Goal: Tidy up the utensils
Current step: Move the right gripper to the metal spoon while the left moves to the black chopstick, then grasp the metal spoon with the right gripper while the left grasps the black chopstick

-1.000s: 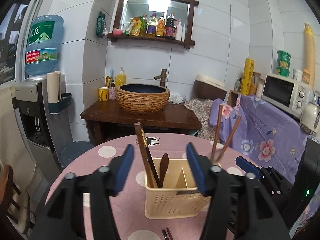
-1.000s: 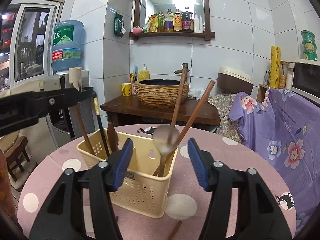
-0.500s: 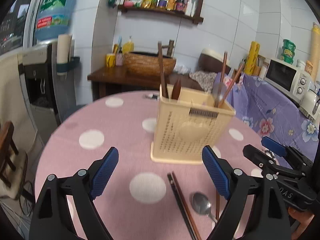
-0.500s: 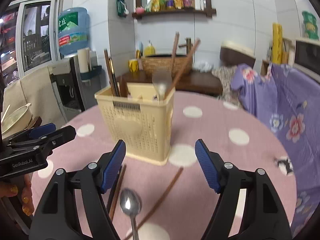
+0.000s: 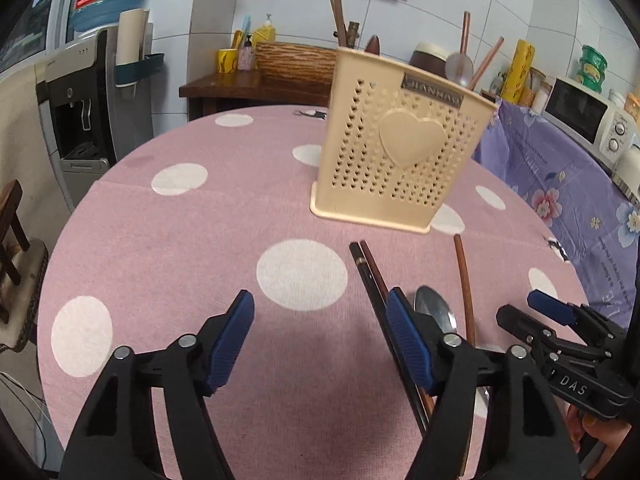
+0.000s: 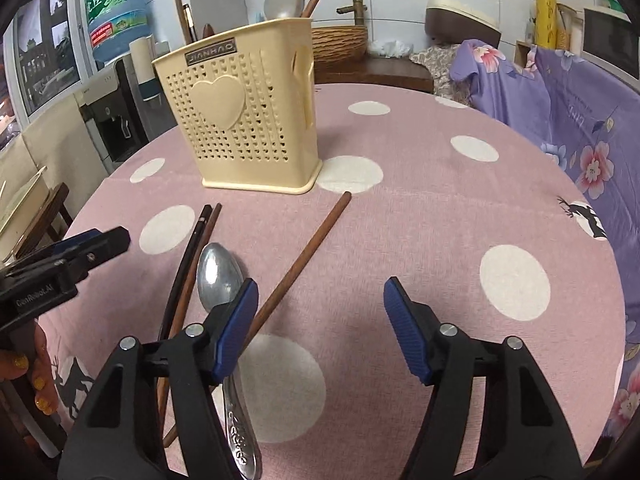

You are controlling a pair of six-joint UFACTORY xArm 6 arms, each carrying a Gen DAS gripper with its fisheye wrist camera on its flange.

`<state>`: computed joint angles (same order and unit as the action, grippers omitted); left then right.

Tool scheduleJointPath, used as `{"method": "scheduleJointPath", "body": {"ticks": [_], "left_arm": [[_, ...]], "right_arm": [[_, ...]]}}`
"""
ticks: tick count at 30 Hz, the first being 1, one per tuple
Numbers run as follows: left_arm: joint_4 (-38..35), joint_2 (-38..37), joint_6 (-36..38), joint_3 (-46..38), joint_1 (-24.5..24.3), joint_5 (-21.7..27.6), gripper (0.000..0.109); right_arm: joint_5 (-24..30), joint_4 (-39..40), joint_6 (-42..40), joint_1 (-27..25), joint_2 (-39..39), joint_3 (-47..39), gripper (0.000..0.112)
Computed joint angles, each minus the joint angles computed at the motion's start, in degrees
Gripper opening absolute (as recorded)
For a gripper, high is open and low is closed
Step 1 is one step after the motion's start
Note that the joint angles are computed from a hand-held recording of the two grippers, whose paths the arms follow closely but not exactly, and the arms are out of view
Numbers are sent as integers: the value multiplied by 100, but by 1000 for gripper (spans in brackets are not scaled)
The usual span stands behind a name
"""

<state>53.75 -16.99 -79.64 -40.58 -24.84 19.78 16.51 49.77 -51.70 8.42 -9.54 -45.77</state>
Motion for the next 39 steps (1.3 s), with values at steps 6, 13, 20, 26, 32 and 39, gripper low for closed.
{"method": "scheduleJointPath", "body": {"ticks": [6, 13, 20, 26, 32, 39], "left_arm": [[12, -10, -108, 77, -59, 113, 61], [-70, -295, -150, 327, 10, 148, 61], [-75, -441, -174, 453, 49, 101, 61], [-120, -422, -123, 457, 34, 37, 61], [-172, -403, -43, 433, 26, 55, 61], [-428, -63, 461, 125, -61, 30, 59]], "right_arm": [[533, 66, -921, 196, -99, -95, 63], [627, -795, -1279, 525, 103, -201, 57], [959, -1316, -884, 503, 449, -534, 53], [1368, -1403, -587, 440, 723, -915, 50], [1383, -1511, -149, 481, 819, -1020, 42], [1112, -1380, -4, 534, 717, -824, 38]]}}
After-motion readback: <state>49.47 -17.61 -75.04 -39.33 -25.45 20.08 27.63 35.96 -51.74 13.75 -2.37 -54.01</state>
